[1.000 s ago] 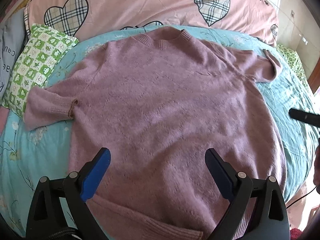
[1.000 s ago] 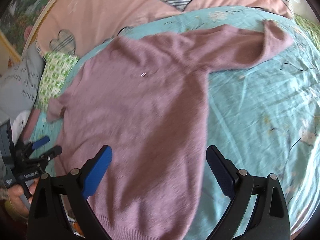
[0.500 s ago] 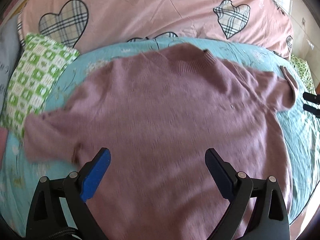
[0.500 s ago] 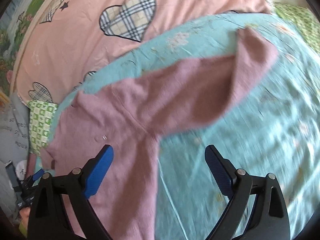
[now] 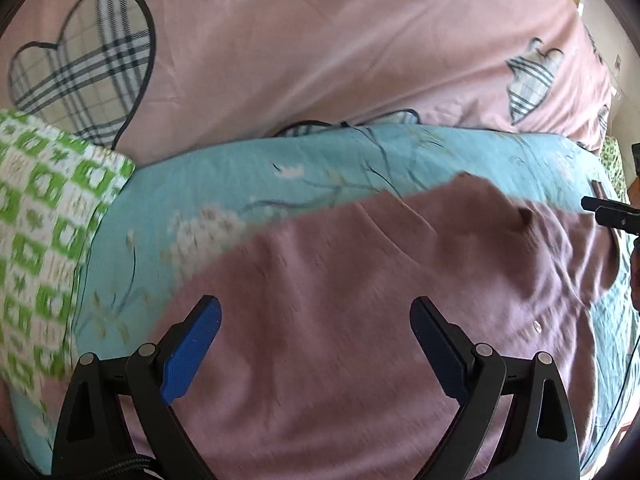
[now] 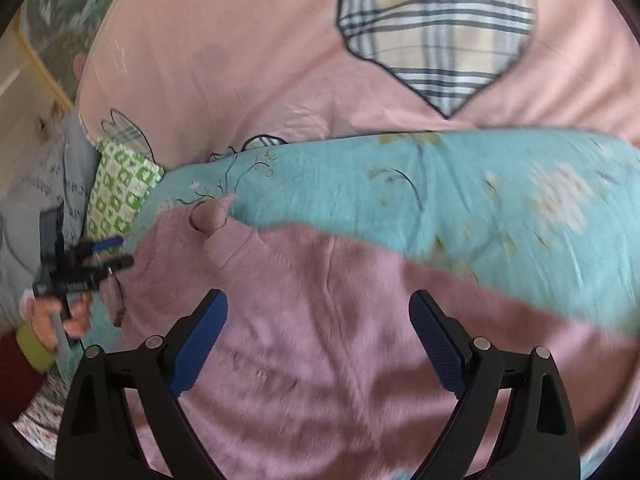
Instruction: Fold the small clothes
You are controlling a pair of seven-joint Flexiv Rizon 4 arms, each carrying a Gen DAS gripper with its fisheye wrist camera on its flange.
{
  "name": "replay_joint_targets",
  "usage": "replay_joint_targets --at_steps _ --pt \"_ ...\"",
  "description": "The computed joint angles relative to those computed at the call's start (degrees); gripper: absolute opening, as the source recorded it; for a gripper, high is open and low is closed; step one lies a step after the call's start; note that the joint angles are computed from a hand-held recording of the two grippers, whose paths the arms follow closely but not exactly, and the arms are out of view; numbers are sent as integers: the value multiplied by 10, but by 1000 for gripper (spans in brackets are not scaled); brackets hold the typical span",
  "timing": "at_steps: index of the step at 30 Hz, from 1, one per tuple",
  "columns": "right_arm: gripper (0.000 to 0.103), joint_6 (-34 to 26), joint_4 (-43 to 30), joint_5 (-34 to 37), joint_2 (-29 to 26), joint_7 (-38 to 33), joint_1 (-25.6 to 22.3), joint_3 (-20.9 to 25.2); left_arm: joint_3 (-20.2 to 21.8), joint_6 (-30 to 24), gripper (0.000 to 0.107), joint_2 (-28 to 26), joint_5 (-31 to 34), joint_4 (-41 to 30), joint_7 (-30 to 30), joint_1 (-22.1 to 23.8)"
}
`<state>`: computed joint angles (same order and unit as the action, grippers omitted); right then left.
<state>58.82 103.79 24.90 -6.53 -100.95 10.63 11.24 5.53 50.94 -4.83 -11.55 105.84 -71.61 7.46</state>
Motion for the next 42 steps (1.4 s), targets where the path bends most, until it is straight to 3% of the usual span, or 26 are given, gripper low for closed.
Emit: replay_joint_targets --at_steps 4,9,12,15,16,17,18,19,20,21,22,24,27,29,34,37,40,42 --pt "91 -25 -65 -25 -63 -25 2 -2 -5 -18 96 -47 1 -52 34 12" --pt "89 -63 -129 -51 -128 -63 -7 13 -11 -80 96 -113 -1 -129 66 27" --pt "77 -65 -142 -90 -157 -50 7 8 -11 -118 96 -147 12 -170 66 27" --pt "56 -63 -147 -115 -175 -43 8 9 -11 -101 94 -158 23 -169 69 21" --pt "43 -68 -151 -110 -177 -49 2 17 -14 -90 85 -155 18 -160 76 20" --pt "27 -80 -157 -95 -178 -59 -9 28 -22 -72 66 -146 6 -143 97 21" --pt "21 -85 -160 -84 -178 -64 -13 34 -28 -65 55 -139 -4 -131 121 22" --pt "13 -85 -154 -88 -174 -65 -11 34 -31 -61 26 -133 -10 -121 140 21" --pt "11 -73 -138 -108 -167 -57 1 26 -31 -68 8 -128 -8 -119 152 18" --pt "10 -63 -127 -121 -161 -52 7 22 -27 -44 8 -123 4 -108 151 10" --pt "9 -42 -110 -135 -152 -43 15 16 -29 18 7 -116 3 -86 175 6" --pt "9 12 -72 -167 -132 -11 26 -1 -24 66 7 -98 10 -63 168 -5" --pt "8 152 11 -247 -89 138 54 -60 -19 119 7 -86 -2 -36 148 -11" --pt "8 186 29 -270 -87 205 53 -76 -2 147 6 -104 38 -39 90 -27" --pt "8 200 58 -392 -112 356 90 -135 17 168 6 -141 62 -61 -6 -28" --pt "8 196 51 -417 -125 409 85 -133 18 158 7 -149 73 -64 -32 -29" --pt "11 169 24 -410 -136 420 58 -97 21 132 19 -154 85 -86 -56 -30" --pt "16 171 15 -419 -134 444 61 -95 6 129 33 -140 56 -75 -48 -14"
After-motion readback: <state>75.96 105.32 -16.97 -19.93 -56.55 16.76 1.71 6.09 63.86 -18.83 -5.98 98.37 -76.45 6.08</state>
